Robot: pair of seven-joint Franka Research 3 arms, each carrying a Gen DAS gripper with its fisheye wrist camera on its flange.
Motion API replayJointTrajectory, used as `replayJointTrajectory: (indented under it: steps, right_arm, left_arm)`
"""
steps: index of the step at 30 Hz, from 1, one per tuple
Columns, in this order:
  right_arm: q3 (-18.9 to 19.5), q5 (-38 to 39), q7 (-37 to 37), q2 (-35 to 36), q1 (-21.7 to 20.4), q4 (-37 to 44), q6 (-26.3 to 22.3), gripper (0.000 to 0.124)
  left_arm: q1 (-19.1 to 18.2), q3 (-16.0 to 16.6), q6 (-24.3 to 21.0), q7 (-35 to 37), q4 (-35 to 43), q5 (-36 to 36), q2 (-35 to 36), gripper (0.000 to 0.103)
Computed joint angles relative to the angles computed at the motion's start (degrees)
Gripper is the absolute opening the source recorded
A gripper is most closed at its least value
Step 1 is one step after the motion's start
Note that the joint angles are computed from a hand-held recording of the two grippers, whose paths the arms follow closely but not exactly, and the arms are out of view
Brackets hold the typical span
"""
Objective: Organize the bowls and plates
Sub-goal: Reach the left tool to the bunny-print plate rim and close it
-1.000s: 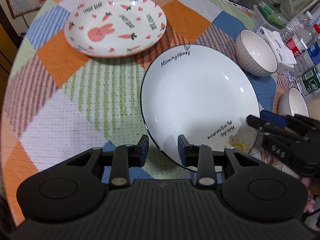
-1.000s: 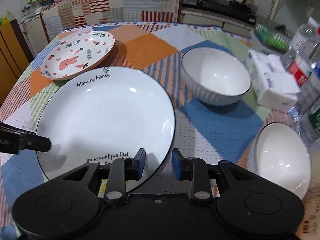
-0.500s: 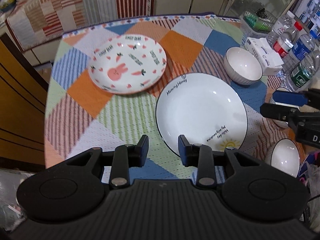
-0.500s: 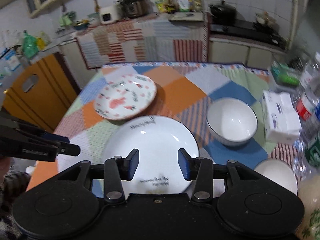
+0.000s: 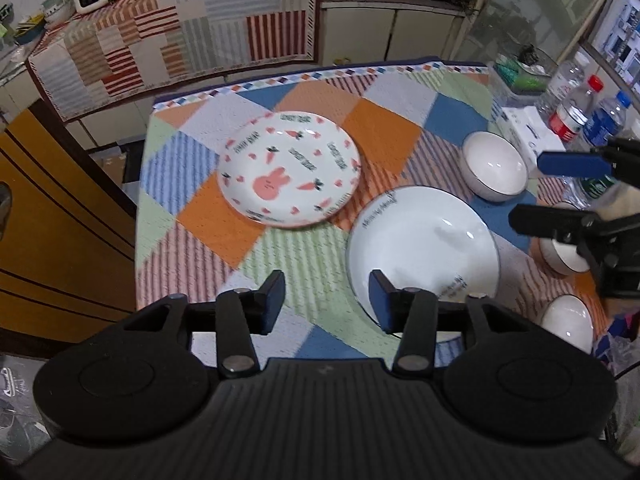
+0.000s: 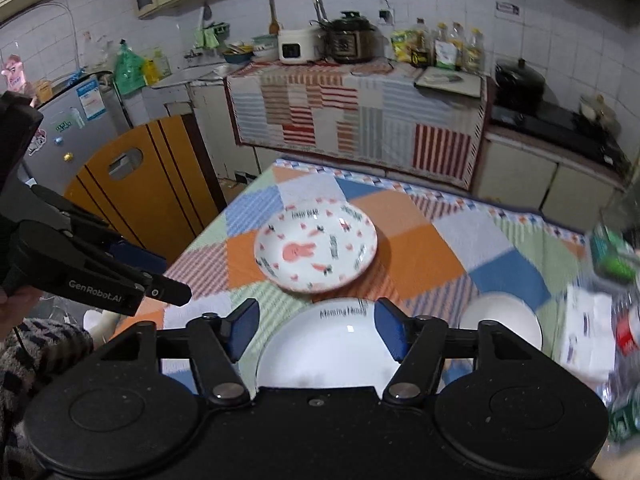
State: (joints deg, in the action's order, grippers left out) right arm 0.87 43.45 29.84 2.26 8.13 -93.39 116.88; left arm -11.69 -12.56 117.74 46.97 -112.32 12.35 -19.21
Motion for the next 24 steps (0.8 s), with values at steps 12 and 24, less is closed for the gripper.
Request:
replayJointTrajectory:
  steps: [12, 24]
  right_arm:
    - [3.5, 6.8, -0.1, 10.7, 1.3, 6.3, 6.2, 0.076]
    - [6.9, -2.5, 19.4, 30.9, 3.4, 22.2, 8.8, 0.074]
  left_arm:
    - [5.3, 3.1, 13.2, -3.0, -11.4, 4.2, -1.1, 0.053]
    - [12.0, 2.8, 33.5, -17.2, -17.6, 12.2, 7.0, 0.053]
